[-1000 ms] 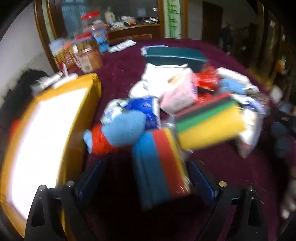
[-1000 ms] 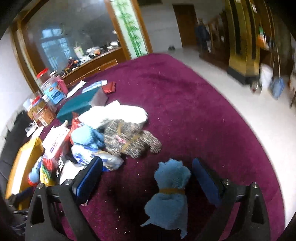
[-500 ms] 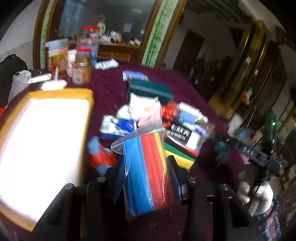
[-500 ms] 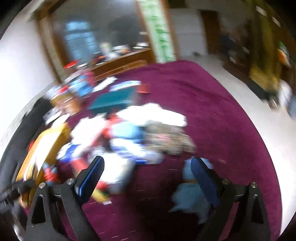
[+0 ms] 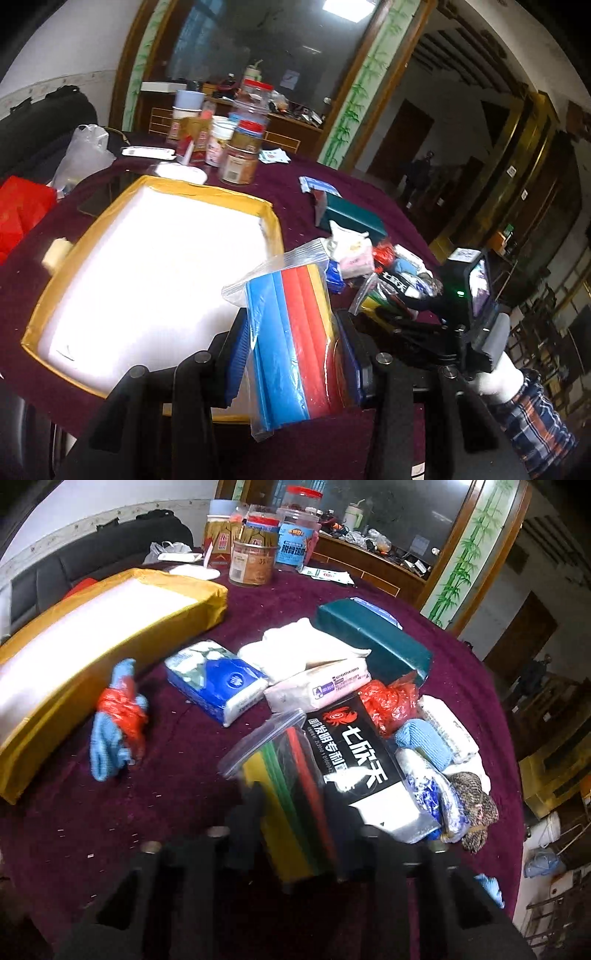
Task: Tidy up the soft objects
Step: 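Lower both sponge packs into the white tray and open both grippers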
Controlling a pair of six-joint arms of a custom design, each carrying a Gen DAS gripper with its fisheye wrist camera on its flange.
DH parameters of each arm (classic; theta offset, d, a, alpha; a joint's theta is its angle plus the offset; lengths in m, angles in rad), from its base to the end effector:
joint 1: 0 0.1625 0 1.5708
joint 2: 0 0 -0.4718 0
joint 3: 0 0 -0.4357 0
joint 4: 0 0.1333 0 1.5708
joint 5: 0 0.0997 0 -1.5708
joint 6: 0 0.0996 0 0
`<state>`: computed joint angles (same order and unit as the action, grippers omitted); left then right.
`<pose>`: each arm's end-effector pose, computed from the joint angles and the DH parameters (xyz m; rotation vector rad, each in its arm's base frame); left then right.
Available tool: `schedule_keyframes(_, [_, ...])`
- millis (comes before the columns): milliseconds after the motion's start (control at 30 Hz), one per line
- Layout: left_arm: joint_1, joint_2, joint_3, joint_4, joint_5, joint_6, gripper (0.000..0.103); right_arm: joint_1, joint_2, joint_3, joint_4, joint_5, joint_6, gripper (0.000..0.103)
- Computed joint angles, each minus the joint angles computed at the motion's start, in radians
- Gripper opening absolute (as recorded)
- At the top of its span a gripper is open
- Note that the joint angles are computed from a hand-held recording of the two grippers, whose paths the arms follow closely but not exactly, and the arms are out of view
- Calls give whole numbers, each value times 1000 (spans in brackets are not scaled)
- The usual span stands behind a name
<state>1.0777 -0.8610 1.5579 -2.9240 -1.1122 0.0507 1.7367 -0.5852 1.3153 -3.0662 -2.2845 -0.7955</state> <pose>-0.2106 -0.7667 0.2308 0.5111 2.6208 -1.0205 0.2062 -0.8192 0.1473 0.7187 -2.0864 0.5833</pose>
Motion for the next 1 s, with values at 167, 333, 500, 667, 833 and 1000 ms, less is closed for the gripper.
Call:
schedule_keyframes(167, [21,-3,-4,-17,-15,-1,47,7,-51,57,24,17,57,15])
schedule_keyframes(333, [44,-5,-20,11,-43,-29,47,19,-92,52,95,101,155,14])
schedule_keyframes(500, [63,18,-107,92,-52,-57,47,45,-99,-26,223,270,287,14])
schedule_keyframes(667, [85,120,-306,214,-11,-54,47,54,42,-282,451,390,440,14])
schedule_keyframes(833, [120,256,-553,345,-4,-70,48,59,246,-599,614,345,520,14])
schedule_keyframes(1000, [149,364,-743,463,10,-100,50,47,445,-961,847,343,573,18])
